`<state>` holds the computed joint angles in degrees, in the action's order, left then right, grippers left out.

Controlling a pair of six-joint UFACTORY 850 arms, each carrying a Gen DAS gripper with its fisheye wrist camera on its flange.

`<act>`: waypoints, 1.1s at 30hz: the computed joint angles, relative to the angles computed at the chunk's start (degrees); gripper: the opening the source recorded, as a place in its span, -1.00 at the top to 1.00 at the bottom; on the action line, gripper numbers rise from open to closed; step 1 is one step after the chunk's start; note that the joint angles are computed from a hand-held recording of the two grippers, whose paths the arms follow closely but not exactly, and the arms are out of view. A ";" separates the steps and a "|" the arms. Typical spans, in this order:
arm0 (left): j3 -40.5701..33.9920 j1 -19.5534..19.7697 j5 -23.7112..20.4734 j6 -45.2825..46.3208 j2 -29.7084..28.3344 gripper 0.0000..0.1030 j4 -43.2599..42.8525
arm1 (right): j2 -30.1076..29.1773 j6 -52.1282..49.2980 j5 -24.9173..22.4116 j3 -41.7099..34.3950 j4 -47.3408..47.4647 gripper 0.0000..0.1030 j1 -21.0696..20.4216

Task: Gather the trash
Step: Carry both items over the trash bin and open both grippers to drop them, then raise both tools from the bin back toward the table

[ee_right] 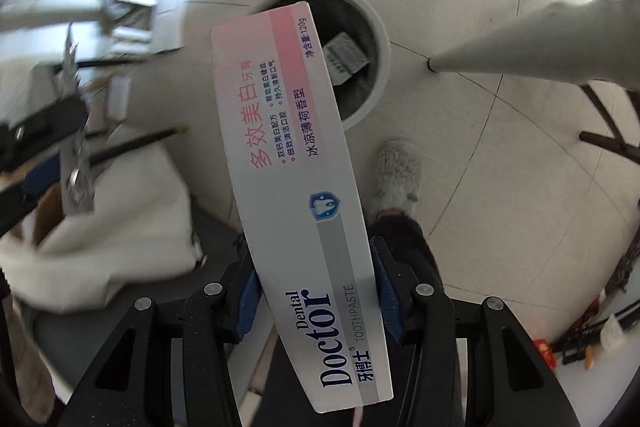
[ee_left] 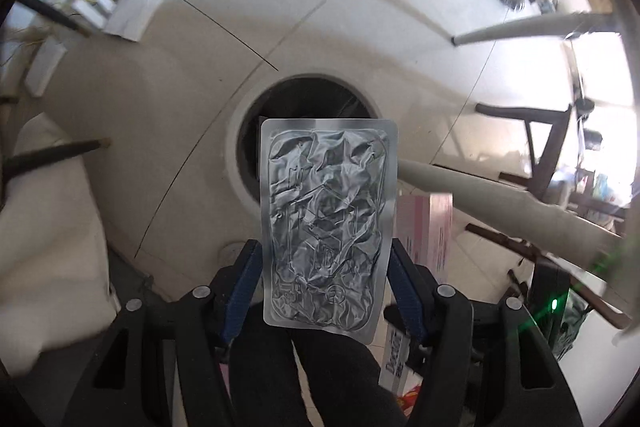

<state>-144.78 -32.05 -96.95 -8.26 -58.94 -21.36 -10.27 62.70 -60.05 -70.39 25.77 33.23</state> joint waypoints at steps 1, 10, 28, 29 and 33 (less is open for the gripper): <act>-0.66 -0.35 -0.02 0.55 -1.32 -0.17 0.05 | -0.55 -1.19 1.36 1.30 0.65 -0.02 -0.90; 4.12 -2.15 0.94 3.78 -5.10 -0.18 1.25 | -9.68 -12.97 6.91 4.94 4.99 -0.02 -6.19; 15.63 -3.96 10.05 4.66 3.71 -0.93 15.16 | -10.64 -10.90 3.82 3.55 -1.70 -0.99 -6.37; 17.45 -4.21 11.41 4.56 4.96 -0.93 17.13 | -10.31 -10.46 3.56 3.28 -2.22 -0.99 -6.16; 21.45 -4.27 13.68 3.14 8.47 -0.93 19.92 | -9.57 -8.99 2.92 2.62 -4.21 -1.00 -5.50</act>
